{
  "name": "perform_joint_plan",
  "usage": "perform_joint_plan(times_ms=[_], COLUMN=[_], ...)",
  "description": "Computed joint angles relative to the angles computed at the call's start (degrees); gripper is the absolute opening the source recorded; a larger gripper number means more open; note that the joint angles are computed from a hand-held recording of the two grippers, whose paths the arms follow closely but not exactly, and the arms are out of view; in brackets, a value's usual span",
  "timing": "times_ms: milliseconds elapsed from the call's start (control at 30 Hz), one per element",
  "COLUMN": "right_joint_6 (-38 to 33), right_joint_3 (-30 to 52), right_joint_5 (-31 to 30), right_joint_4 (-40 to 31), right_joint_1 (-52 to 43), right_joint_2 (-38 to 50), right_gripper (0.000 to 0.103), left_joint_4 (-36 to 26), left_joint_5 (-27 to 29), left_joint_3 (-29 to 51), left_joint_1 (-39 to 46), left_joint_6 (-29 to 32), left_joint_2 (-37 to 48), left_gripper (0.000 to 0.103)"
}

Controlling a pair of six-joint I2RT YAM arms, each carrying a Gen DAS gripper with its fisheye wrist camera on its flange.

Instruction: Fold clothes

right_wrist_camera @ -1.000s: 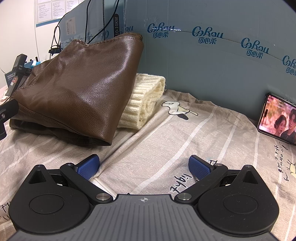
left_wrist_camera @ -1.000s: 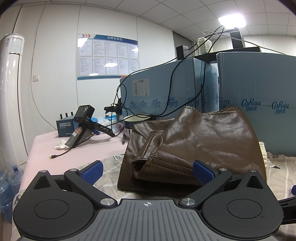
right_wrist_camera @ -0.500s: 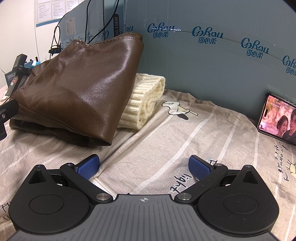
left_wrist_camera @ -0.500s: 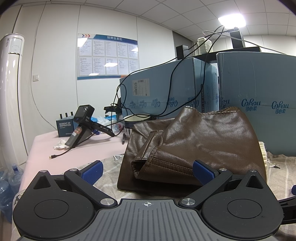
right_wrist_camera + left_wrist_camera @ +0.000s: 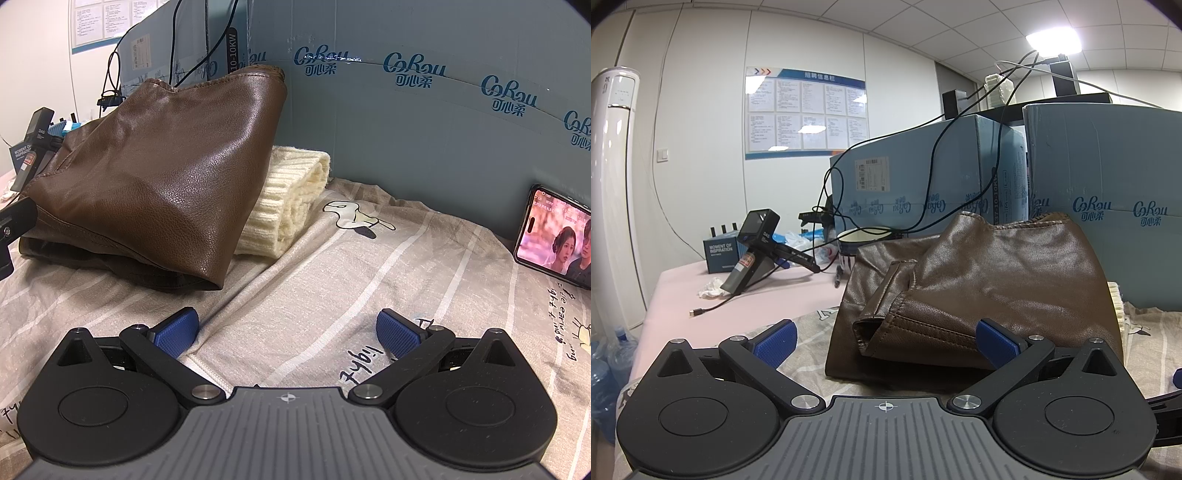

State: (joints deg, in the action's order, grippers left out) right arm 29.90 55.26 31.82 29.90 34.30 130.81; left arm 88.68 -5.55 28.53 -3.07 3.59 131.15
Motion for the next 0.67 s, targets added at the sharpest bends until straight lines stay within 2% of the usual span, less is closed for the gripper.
perform_joint_plan(times_ms=[667], right_joint_6=[0.03], right_joint_3=[0.02], right_joint_5=[0.02], right_joint_4=[-0.06], right_joint_1=[0.03], right_joint_2=[-0.02], right_gripper=[0.103], left_joint_4=[0.41], left_joint_5=[0.01], left_joint_3=[0.03], left_joint_1=[-0.15], left_joint_6=[0.06], left_joint_2=[0.25], left_gripper=[0.103])
